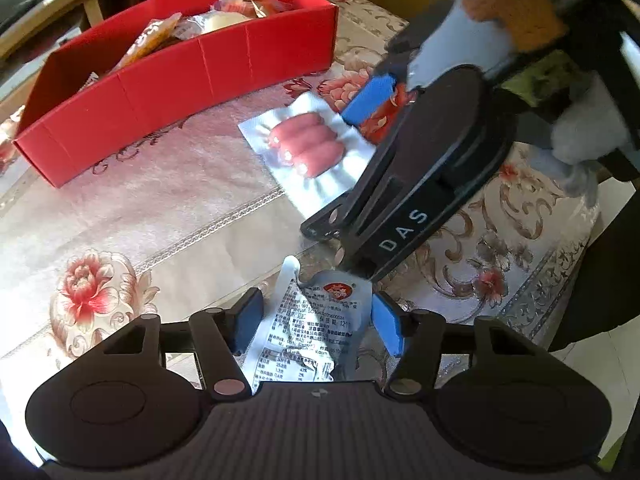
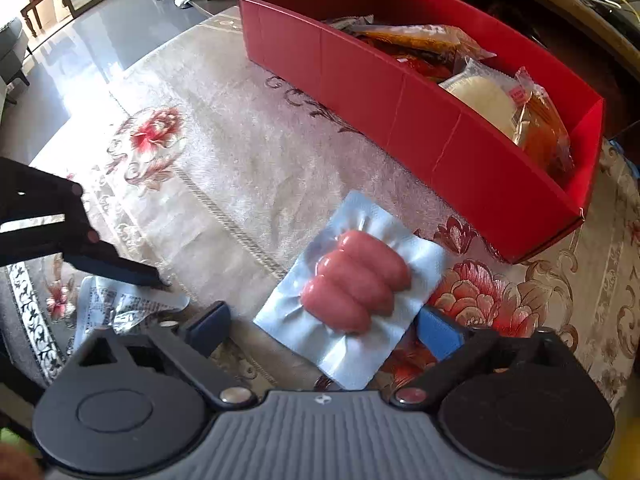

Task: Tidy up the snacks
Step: 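Lift the sausage tray with the right tool while the left tool holds the silver sachet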

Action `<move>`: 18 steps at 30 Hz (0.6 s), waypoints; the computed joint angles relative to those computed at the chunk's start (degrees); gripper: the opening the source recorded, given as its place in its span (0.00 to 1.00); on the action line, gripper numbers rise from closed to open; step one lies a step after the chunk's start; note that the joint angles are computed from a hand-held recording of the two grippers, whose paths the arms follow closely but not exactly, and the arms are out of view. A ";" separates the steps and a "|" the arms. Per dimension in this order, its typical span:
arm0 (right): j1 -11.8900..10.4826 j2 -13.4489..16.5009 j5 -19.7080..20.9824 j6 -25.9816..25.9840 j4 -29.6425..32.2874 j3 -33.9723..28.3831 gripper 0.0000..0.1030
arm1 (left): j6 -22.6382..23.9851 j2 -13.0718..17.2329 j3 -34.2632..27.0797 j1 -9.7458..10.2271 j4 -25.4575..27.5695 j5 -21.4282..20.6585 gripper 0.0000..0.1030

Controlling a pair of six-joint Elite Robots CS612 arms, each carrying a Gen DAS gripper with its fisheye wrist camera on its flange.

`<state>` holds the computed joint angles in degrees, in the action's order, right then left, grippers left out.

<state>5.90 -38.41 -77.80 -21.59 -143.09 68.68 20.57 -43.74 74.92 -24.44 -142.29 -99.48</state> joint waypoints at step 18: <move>-2.84 -2.34 5.85 26.93 -3.49 2.61 0.60 | -5.03 -1.18 1.95 1.17 -2.46 0.27 0.62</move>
<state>3.06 -40.75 -71.94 5.34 -146.58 71.29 15.54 -44.92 76.87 -23.27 -144.75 -99.20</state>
